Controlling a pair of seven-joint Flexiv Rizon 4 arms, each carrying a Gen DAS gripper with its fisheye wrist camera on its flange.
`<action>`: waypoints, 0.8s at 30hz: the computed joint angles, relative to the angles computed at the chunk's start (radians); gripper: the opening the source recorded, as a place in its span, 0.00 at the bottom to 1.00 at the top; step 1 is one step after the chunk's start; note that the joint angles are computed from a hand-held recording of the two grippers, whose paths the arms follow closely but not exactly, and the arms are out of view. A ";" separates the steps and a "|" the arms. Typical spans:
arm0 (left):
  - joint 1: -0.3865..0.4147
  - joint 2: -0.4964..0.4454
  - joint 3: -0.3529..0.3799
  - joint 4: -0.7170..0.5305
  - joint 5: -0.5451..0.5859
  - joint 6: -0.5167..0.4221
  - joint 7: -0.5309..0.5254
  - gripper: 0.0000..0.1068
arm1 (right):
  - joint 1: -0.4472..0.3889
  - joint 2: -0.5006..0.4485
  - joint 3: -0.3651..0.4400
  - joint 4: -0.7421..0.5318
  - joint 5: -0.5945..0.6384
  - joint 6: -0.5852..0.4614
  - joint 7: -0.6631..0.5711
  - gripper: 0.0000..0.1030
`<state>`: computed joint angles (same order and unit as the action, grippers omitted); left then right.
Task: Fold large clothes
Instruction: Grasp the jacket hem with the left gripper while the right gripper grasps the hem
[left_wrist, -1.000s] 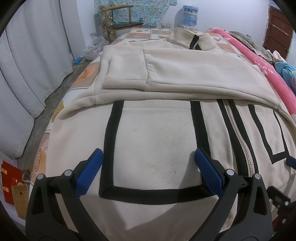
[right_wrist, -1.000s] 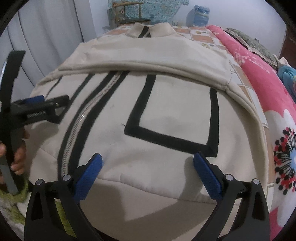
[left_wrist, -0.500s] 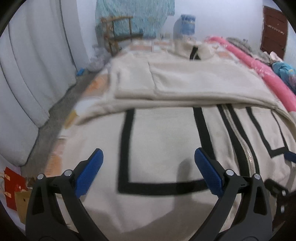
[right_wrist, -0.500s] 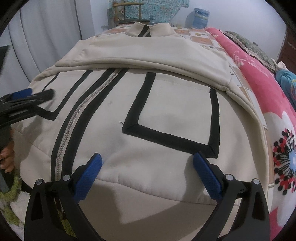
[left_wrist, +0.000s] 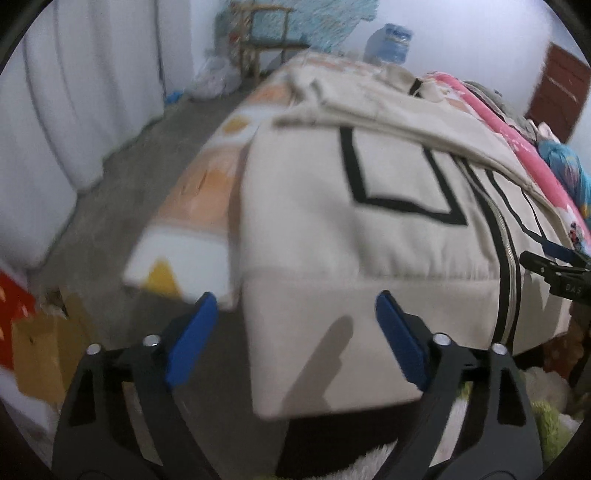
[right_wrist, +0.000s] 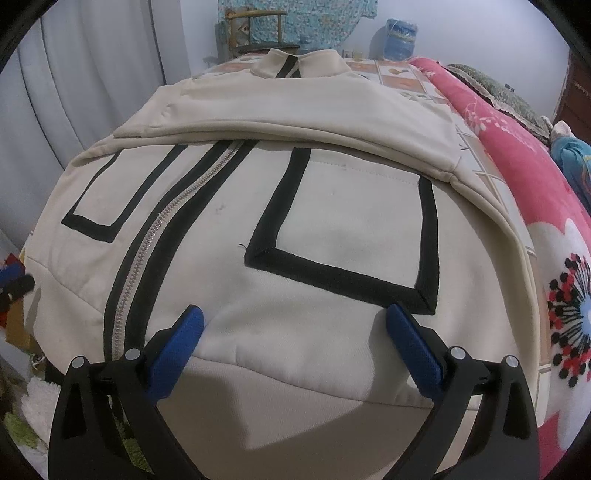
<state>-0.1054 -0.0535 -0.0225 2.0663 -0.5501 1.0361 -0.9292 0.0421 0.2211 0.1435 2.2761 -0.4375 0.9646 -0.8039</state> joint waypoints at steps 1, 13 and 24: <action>0.004 0.001 0.003 0.009 -0.020 -0.009 0.004 0.71 | 0.000 0.001 -0.001 0.001 0.004 0.001 -0.003 0.94; 0.040 -0.041 0.000 0.014 -0.207 -0.136 0.078 0.70 | -0.003 0.005 0.001 0.005 0.007 0.010 -0.003 0.94; 0.057 -0.044 0.004 0.015 -0.316 -0.268 0.089 0.50 | -0.002 0.006 0.002 0.005 0.005 0.009 -0.001 0.94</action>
